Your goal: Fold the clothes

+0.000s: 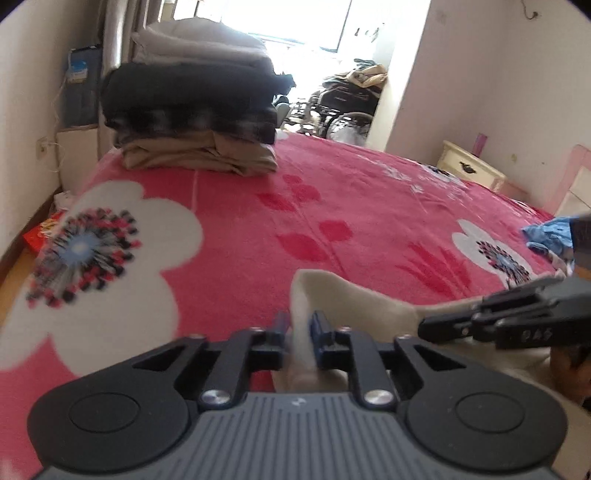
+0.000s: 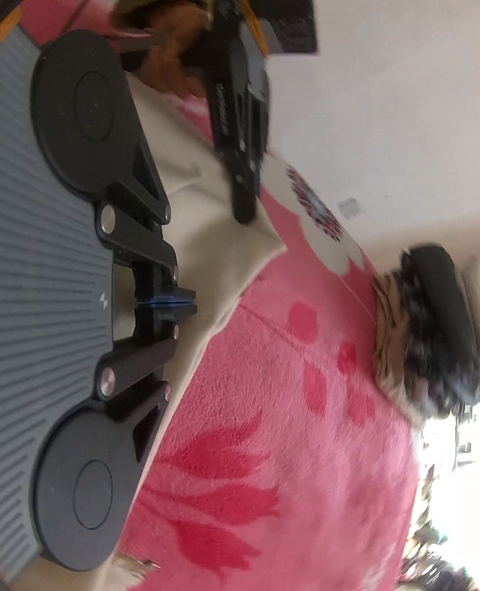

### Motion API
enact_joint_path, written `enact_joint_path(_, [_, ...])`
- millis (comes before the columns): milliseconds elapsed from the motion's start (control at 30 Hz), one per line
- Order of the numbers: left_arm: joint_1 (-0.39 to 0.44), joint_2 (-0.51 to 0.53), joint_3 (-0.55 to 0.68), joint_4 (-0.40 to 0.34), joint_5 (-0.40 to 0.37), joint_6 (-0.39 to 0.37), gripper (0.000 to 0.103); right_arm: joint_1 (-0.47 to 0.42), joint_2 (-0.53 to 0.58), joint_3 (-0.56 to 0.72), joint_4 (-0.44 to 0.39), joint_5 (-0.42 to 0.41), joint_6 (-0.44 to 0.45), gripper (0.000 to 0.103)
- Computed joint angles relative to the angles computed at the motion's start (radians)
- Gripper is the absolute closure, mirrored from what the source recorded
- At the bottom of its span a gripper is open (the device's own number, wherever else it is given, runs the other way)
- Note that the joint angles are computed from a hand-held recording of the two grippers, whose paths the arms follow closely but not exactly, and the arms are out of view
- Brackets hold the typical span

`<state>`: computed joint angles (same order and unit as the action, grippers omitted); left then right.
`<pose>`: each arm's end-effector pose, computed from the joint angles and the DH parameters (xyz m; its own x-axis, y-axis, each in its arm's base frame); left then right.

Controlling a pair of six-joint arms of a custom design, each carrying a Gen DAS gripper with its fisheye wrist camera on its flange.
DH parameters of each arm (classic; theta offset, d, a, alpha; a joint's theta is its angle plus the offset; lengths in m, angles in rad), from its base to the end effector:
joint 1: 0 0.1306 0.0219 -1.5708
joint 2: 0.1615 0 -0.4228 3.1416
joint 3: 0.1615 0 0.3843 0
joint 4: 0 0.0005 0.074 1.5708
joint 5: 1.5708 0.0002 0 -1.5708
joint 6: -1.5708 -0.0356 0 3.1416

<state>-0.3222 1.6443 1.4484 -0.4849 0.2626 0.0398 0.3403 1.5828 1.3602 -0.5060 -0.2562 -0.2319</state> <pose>0.5484 -0.1933 0.3986 -0.6163 0.1653 -0.7700 0.4730 0.8594 -0.1942 0.5161 0.1918 0.3899 -0.7260 -0.0212 -0.6874 -0.3434 0.8771 0.3357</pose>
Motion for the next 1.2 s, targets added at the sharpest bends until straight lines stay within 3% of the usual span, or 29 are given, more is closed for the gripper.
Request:
enact_joint_path(67, [0.0,-0.029,0.002,0.014,-0.017,0.026,0.085,0.006,-0.004,-0.01,0.015,0.018,-0.021,0.103])
enact_joint_path(233, [-0.019,-0.039,0.026,-0.038,0.097,0.094,0.084,0.018,-0.018,-0.025,0.043,0.064,-0.081,0.103])
enact_joint_path(333, [-0.064,0.002,0.045,-0.109,0.012,0.049,0.084,0.015,-0.074,-0.068,0.095,0.106,-0.14,0.1])
enact_joint_path(467, [-0.079,0.013,0.021,-0.06,-0.041,0.05,0.086,-0.01,-0.214,-0.158,0.106,0.178,-0.171,0.1])
enact_joint_path(633, [-0.088,0.019,0.017,-0.043,-0.075,0.055,0.088,-0.086,-0.367,-0.238,-0.021,0.314,-0.104,0.099])
enact_joint_path(800, [-0.102,0.017,0.008,-0.02,-0.115,0.036,0.088,-0.206,-0.389,-0.281,-0.076,0.393,-0.078,0.099])
enact_joint_path(900, [-0.111,0.016,0.004,-0.013,-0.139,0.024,0.088,-0.257,-0.344,-0.31,-0.102,0.509,-0.137,0.101])
enact_joint_path(967, [-0.115,0.017,0.005,-0.011,-0.148,0.017,0.088,-0.291,-0.353,-0.352,-0.045,0.499,-0.221,0.101])
enact_joint_path(1100, [-0.123,0.021,0.003,0.002,-0.167,0.012,0.087,-0.295,-0.353,-0.339,-0.137,0.63,-0.363,0.097])
enact_joint_path(1200, [-0.128,0.024,0.002,0.014,-0.177,0.017,0.086,-0.337,-0.447,-0.404,-0.082,0.576,-0.461,0.096])
